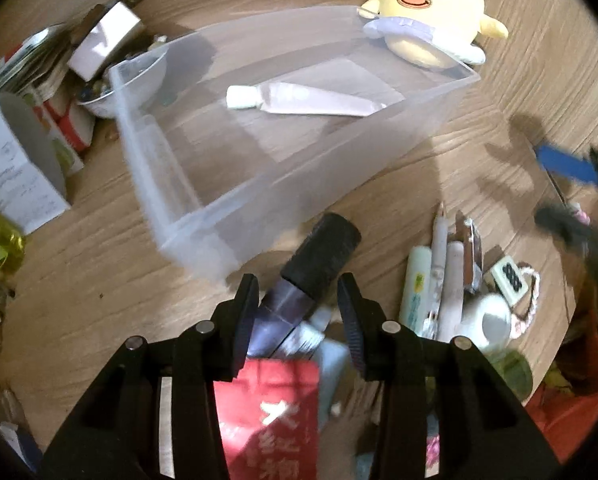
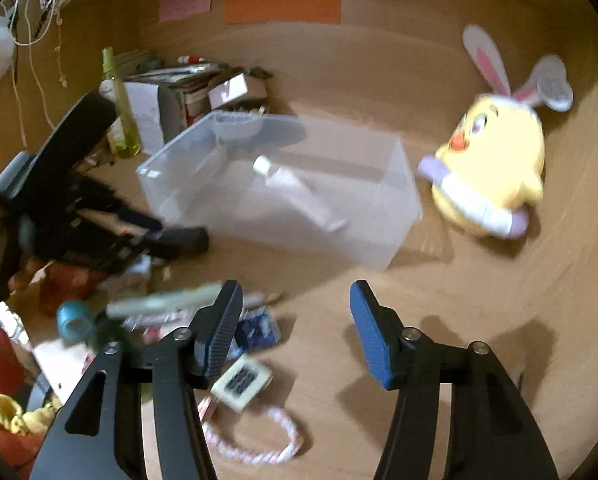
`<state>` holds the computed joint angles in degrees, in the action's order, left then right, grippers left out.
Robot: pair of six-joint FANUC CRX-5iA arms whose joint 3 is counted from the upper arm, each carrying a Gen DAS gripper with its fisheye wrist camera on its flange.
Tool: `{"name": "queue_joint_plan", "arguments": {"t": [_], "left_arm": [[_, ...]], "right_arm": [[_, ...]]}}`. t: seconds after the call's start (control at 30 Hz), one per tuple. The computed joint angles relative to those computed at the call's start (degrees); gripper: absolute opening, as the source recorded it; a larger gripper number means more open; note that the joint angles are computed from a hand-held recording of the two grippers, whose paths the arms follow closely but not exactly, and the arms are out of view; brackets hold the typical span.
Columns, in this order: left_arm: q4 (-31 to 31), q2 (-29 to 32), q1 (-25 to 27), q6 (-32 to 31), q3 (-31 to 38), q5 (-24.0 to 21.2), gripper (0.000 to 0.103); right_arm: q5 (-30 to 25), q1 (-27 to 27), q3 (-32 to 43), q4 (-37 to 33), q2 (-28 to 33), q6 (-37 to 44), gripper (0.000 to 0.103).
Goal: Organize objects
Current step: 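Lower the black bottle into the clear box and open the left gripper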
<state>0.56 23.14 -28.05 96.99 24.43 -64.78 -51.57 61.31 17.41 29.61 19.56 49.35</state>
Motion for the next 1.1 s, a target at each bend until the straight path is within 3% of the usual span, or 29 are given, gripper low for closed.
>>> {"name": "queue_joint_plan", "arguments": {"t": [0.27, 0.43, 0.63, 0.7, 0.83, 1.1], "left_arm": [[-3.79, 1.21, -1.84, 0.98, 1.32, 2.28, 0.036], [-4.44, -0.82, -2.98, 0.61, -0.55, 5.46, 0.026], [-6.45, -3.61, -4.16, 2.44, -2.53, 8.67, 0.026], [-6.24, -5.05, -4.15, 2.83, -3.84, 10.22, 0.026], [-6.11, -6.79, -3.85, 4.24, -4.39, 12.06, 0.026], [-4.4, -6.48, -0.88, 6.55, -1.15, 13.31, 0.025]], "right_arm": [[0.62, 1.5, -5.41, -4.26, -2.8, -3.64, 0.052], [1.8, 1.09, -6.25, -8.94, -3.47, -4.83, 0.052], [2.01, 1.45, -6.2, -7.28, -2.73, -6.24, 0.052], [1.78, 1.73, -5.97, -5.82, -2.21, -6.53, 0.048], [1.28, 1.75, -4.72, -6.55, -1.23, -5.18, 0.027], [3.98, 1.45, -7.87, -3.44, -2.72, -9.06, 0.022]]}}
